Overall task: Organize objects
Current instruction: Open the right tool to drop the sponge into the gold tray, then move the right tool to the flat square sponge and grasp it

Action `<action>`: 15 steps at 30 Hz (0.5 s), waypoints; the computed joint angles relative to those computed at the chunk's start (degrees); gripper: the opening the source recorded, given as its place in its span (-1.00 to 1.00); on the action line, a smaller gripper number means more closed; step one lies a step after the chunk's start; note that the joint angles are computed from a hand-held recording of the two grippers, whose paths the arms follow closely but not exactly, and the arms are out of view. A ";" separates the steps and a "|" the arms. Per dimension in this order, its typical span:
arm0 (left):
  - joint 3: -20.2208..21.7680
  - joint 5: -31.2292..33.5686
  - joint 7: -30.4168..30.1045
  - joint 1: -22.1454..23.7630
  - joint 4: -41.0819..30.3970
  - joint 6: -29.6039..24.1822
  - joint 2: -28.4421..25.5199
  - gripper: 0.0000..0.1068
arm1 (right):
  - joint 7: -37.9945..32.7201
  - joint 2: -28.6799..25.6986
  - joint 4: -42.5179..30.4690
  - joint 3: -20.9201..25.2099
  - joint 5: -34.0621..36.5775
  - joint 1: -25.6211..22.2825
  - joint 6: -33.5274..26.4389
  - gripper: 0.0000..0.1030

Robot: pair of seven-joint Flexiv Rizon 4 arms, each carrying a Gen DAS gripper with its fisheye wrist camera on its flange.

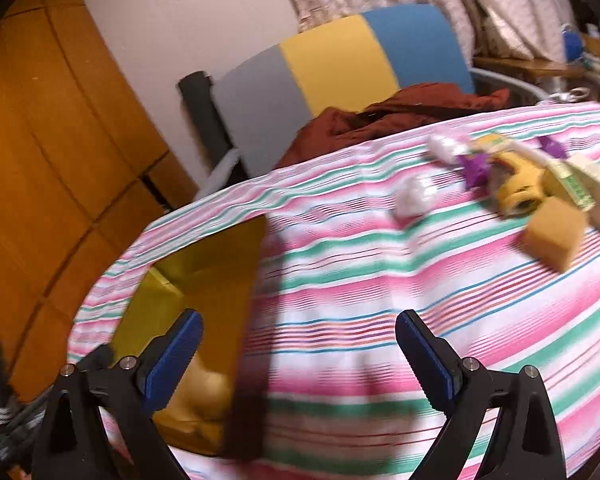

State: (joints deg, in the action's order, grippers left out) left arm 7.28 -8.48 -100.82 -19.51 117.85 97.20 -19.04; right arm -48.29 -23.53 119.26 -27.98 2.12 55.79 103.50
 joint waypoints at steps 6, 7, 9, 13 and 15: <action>-8.14 0.65 3.97 4.20 0.36 1.27 0.58 0.47 | 0.46 0.21 4.05 -11.24 -0.90 5.03 -3.06 0.90; -10.32 0.61 4.88 5.64 0.73 1.83 0.69 0.47 | 0.42 0.23 4.53 -11.98 -1.59 4.96 -3.40 0.90; -14.71 0.71 6.83 8.36 1.28 2.68 0.81 0.47 | 0.19 0.39 5.65 -13.29 -2.98 4.43 -4.23 0.91; -19.13 0.69 9.67 10.01 1.01 2.39 0.11 0.47 | 0.36 0.59 7.35 -14.88 -4.65 3.18 -5.07 0.93; -20.21 0.14 10.36 9.99 0.94 1.71 -0.17 0.47 | 0.39 0.43 8.06 -15.98 -5.26 2.54 -5.39 0.93</action>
State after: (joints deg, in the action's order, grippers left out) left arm -12.94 -8.33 -90.45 -9.52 118.79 98.91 -19.22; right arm -47.90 -23.10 127.32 -43.96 -3.14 58.33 98.11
